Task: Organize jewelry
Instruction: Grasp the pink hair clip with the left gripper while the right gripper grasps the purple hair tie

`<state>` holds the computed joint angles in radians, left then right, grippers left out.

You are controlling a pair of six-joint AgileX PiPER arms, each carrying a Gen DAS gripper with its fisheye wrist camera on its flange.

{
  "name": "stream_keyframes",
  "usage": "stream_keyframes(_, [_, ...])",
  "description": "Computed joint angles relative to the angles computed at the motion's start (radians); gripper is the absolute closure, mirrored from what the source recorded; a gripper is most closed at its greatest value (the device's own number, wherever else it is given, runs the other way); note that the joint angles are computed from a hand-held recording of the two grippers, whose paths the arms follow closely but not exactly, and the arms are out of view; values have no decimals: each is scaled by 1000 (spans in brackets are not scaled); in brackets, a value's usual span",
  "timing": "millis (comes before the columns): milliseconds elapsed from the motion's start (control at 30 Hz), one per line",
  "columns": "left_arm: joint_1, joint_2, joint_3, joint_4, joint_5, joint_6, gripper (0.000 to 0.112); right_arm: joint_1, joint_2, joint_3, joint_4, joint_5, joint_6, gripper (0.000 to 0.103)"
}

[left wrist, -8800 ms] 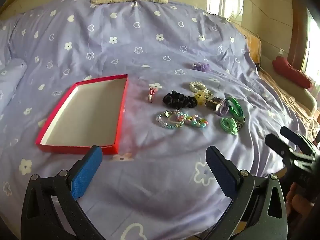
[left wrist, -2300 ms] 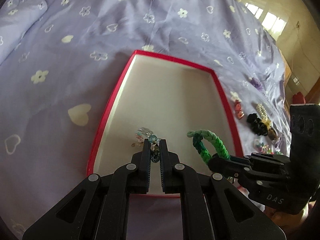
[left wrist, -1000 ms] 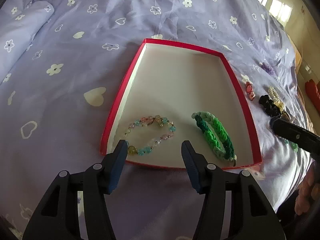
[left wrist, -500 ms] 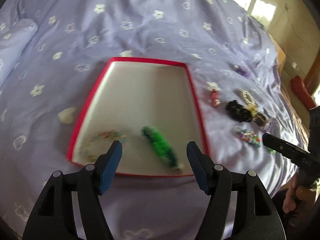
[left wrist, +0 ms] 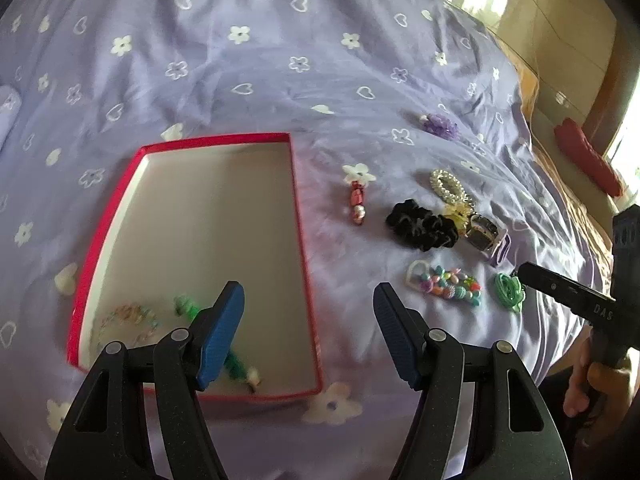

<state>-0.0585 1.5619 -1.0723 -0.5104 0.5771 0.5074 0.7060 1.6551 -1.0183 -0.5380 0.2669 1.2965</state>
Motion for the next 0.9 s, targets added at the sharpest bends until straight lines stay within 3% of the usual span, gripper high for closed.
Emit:
stream_keyframes(300, [-85,114,-133,104,3,-101,46,-56,-3,13,-114,61,92,59])
stream_keyframes(733, [-171,372,-423,207,73,-241,46,-113,111,-24,-68,46,74,54])
stream_keyframes(800, [-180,413,-476,224,92,-265,46,-124,114,-19,-78,40,83,60])
stream_keyframes(867, [-189,464,-542,237,119,-282,51,-128,119,-24,-74,53,76,86])
stream_keyframes(900, [-195,487,-571,249,134,-293,56,-133,114,-13,-89,46,94,91])
